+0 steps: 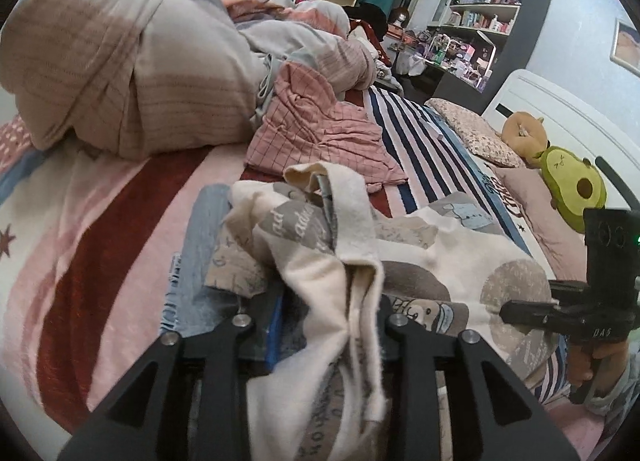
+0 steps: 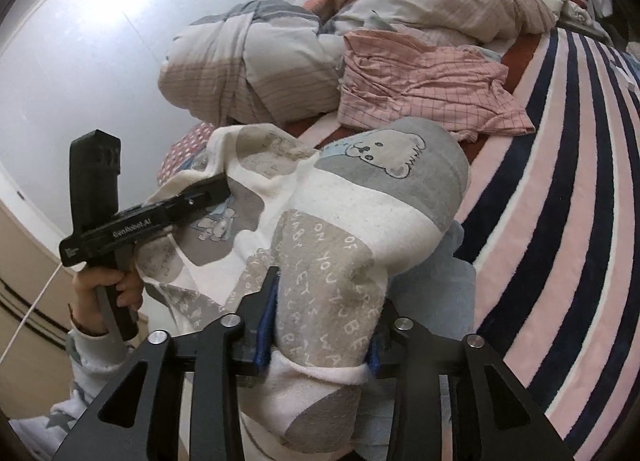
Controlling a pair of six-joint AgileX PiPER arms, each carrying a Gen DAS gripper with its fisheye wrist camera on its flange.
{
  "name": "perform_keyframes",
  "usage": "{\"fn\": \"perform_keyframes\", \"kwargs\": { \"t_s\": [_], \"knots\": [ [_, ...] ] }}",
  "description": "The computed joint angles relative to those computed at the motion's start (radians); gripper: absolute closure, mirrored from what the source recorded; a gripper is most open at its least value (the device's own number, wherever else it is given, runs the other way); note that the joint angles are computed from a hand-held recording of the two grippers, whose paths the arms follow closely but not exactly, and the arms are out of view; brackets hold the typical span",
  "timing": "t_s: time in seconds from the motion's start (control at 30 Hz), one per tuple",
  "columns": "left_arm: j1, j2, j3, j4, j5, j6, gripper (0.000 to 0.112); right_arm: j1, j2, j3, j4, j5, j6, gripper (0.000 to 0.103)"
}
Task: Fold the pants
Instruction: 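Carry the folded pants with both grippers toward the clothes pile, then lower the folded pants onto the clothes pile and open both grippers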
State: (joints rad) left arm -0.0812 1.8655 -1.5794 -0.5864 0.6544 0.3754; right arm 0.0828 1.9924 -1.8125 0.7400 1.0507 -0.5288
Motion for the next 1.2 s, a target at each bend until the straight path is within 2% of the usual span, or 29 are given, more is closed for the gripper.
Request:
{"fn": "perform_keyframes", "kwargs": {
  "t_s": [0.1,0.17,0.27,0.3,0.33,0.47,0.57,0.63,0.77,0.87,0.97,1.07,1.2],
  "knots": [
    [0.008,-0.004,0.003,-0.032,0.009,0.011,0.081,0.000,-0.001,0.007,-0.005,-0.003,0.003,0.061],
    [0.006,-0.015,0.007,-0.020,0.005,-0.006,0.077,-0.002,0.000,0.004,-0.007,0.000,0.011,0.059],
    [0.001,-0.053,0.043,0.032,-0.044,-0.052,0.059,-0.004,-0.006,0.006,-0.013,0.001,0.014,0.058],
    [-0.008,-0.073,0.062,0.087,-0.077,-0.096,0.050,-0.003,-0.014,0.012,-0.022,-0.005,0.014,0.056],
    [-0.017,-0.092,0.078,0.147,-0.100,-0.143,0.047,-0.003,-0.020,0.018,-0.029,-0.009,0.013,0.053],
    [-0.029,-0.128,0.097,0.216,-0.105,-0.200,0.047,-0.014,-0.056,0.057,-0.040,-0.019,0.007,0.049],
    [-0.059,-0.175,0.131,0.355,-0.138,-0.323,0.046,-0.023,-0.092,0.098,-0.044,-0.028,-0.013,0.047],
    [-0.089,-0.220,0.159,0.506,-0.163,-0.466,0.038,-0.034,-0.115,0.125,-0.035,-0.027,-0.030,0.046],
    [-0.157,-0.300,0.199,0.713,-0.163,-0.664,0.035,-0.068,-0.176,0.195,-0.004,-0.024,-0.070,0.039],
    [-0.261,-0.360,0.236,0.928,-0.146,-0.871,0.027,-0.111,-0.244,0.269,0.025,-0.021,-0.113,0.038],
    [-0.401,-0.392,0.251,1.168,-0.086,-1.103,0.026,-0.171,-0.311,0.340,0.064,-0.003,-0.165,0.032],
    [-0.553,-0.395,0.246,1.314,-0.033,-1.265,0.025,-0.245,-0.388,0.411,0.101,0.021,-0.229,0.028],
    [-0.749,-0.345,0.194,1.485,0.046,-1.450,0.020,-0.410,-0.526,0.536,0.161,0.064,-0.358,0.024]
  ]
}}
